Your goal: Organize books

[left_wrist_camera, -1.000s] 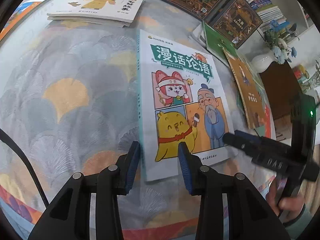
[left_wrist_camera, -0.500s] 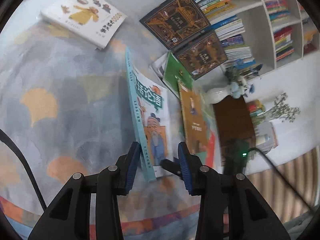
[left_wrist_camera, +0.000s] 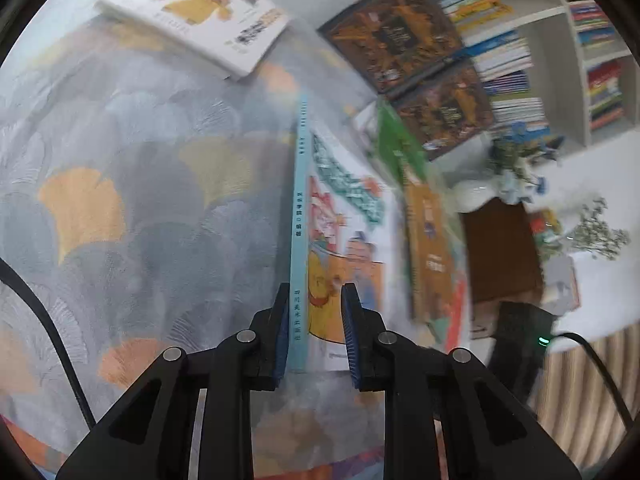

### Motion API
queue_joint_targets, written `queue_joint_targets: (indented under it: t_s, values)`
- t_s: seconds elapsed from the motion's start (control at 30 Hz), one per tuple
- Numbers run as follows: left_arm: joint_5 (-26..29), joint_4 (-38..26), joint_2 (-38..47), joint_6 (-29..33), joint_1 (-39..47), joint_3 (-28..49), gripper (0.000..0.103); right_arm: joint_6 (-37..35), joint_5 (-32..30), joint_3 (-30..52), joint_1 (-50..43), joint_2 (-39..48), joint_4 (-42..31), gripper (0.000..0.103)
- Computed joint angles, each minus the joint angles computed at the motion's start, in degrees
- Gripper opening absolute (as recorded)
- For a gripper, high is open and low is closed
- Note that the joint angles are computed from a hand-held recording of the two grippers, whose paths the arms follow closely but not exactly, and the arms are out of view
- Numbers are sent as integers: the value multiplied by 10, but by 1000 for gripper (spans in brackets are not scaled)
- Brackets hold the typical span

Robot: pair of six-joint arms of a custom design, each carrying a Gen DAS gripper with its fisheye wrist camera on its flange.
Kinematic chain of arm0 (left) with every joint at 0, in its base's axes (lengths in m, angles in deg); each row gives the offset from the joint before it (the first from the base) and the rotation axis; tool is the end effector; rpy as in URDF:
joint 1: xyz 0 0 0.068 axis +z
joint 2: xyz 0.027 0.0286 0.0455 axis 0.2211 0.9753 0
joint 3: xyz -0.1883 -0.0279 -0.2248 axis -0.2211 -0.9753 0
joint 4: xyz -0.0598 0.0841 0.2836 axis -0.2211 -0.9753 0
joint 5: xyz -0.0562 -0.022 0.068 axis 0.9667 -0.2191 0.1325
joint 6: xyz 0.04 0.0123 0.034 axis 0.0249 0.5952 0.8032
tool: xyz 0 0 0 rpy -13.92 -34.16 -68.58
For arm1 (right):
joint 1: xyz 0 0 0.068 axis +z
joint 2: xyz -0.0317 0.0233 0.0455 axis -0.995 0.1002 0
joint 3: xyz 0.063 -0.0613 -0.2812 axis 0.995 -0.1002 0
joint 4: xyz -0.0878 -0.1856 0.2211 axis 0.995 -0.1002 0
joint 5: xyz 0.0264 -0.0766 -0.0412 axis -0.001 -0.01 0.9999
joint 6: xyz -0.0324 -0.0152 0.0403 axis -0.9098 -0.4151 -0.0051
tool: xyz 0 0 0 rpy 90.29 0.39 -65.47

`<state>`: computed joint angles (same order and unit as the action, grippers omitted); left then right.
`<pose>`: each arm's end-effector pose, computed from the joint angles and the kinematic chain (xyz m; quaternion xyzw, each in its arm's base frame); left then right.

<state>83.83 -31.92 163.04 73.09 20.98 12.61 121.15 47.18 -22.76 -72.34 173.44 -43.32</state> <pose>0.3403 0.0223 0.0742 0.0763 0.9097 -0.3888 0.1243 0.2160 0.0533 0.0397 0.1321 0.9490 0.1958 0.2087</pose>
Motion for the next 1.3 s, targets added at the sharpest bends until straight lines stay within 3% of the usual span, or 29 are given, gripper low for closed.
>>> queue_joint_targets:
  t_s: [0.1,0.23,0.37,0.5,0.63,0.7,0.77,0.83,0.87,0.9,0.97,1.0,1.2,1.3]
  values:
    - [-47,44,2,-31,-32,-15,14,1,-23,3,-14,5,1,63]
    - [-22,59,-4,-50,-57,-27,14,4,-49,-4,-30,8,16,63]
    - [36,39,-1,-75,-56,-10,13,-8,-110,1,-75,8,-5,63]
    - [109,-5,20,-99,-36,21,13,3,-240,-11,-176,32,20,63]
    - [158,-37,43,-120,-30,45,13,58,-372,-17,-240,125,147,64]
    - [167,-43,47,-128,-29,49,13,119,-415,-14,-244,193,248,64]
    - [177,-56,58,-130,-27,56,13,216,-439,-6,-233,283,399,64]
    - [178,-81,70,-117,-23,67,12,286,-442,1,-223,338,500,53]
    - [164,-74,67,-120,-21,64,12,294,-432,-1,-220,341,508,46]
    - [145,-79,65,-113,-20,67,12,292,-421,-2,-219,337,505,36]
    - [106,-99,66,-90,-18,76,11,270,-395,-11,-209,307,476,27]
    - [91,-103,62,-78,-16,76,11,234,-367,-17,-201,257,409,27]
    - [19,-116,46,-28,-18,79,12,134,-224,-7,-123,89,176,27]
    - [-43,-76,-4,-5,-37,48,15,99,-131,7,-69,13,69,27]
